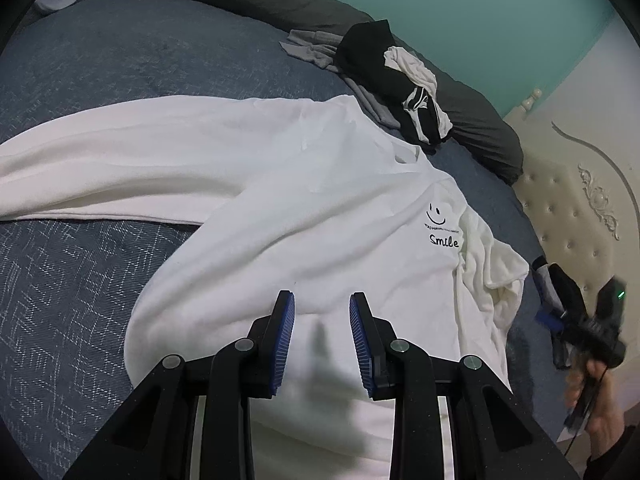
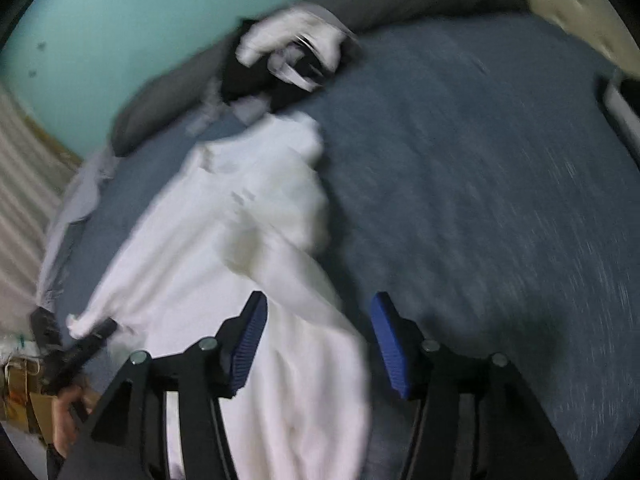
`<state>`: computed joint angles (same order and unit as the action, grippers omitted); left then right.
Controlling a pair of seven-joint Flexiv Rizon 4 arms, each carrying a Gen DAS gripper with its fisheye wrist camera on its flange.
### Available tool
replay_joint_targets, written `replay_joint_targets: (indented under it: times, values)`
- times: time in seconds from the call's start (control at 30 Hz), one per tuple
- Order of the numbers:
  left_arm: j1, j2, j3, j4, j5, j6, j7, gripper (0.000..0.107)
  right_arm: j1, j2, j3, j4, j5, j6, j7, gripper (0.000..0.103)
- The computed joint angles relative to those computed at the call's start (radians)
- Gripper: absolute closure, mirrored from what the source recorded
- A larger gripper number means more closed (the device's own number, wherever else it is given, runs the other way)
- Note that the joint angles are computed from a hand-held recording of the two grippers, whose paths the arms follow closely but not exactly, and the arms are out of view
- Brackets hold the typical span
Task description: Fold clothes
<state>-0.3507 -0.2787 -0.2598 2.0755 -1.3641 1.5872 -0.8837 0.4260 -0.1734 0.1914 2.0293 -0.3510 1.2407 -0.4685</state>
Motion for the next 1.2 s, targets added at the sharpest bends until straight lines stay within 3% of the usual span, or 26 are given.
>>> replay_joint_targets:
  times: [0.17,0.33,0.53,0.67,0.83,0.97,1.0,1.07,1.2]
  values:
    - [0.004,-0.002,0.002,0.003,0.015,-0.001,-0.014,0.075,-0.014,-0.023,0.061,0.003,0.154,-0.042,-0.121,0.048]
    - [0.012,-0.002,0.001,0.008,0.043,-0.003,-0.036,0.075,0.021,-0.051,0.056,-0.009,0.156,-0.048,-0.167,0.049]
    - [0.021,-0.001,-0.012,0.008,0.031,0.001,-0.028,0.074,0.025,-0.06,0.048,-0.002,0.179,-0.013,-0.176,0.089]
    - [0.02,-0.004,-0.011,0.006,0.038,-0.001,-0.035,0.074,0.034,-0.038,0.025,0.016,0.126,-0.01,-0.153,0.101]
    - [0.023,-0.003,-0.014,0.006,0.033,-0.002,-0.027,0.074,0.029,0.013,0.009,0.049,0.053,-0.014,-0.112,0.102]
    - [0.021,-0.003,-0.012,0.006,0.027,-0.005,-0.023,0.074,-0.002,0.0,0.045,0.014,0.146,-0.075,-0.186,0.1]
    - [0.021,-0.003,-0.011,0.006,0.026,-0.005,-0.023,0.074,-0.007,-0.008,0.055,-0.002,0.181,-0.103,-0.209,0.098]
    - [0.019,-0.003,-0.009,0.007,0.026,-0.006,-0.023,0.074,0.0,-0.013,0.056,-0.001,0.195,-0.113,-0.211,0.069]
    - [0.019,-0.003,-0.005,0.009,0.044,-0.012,-0.032,0.074,0.008,-0.038,0.057,0.0,0.21,-0.08,-0.211,0.065]
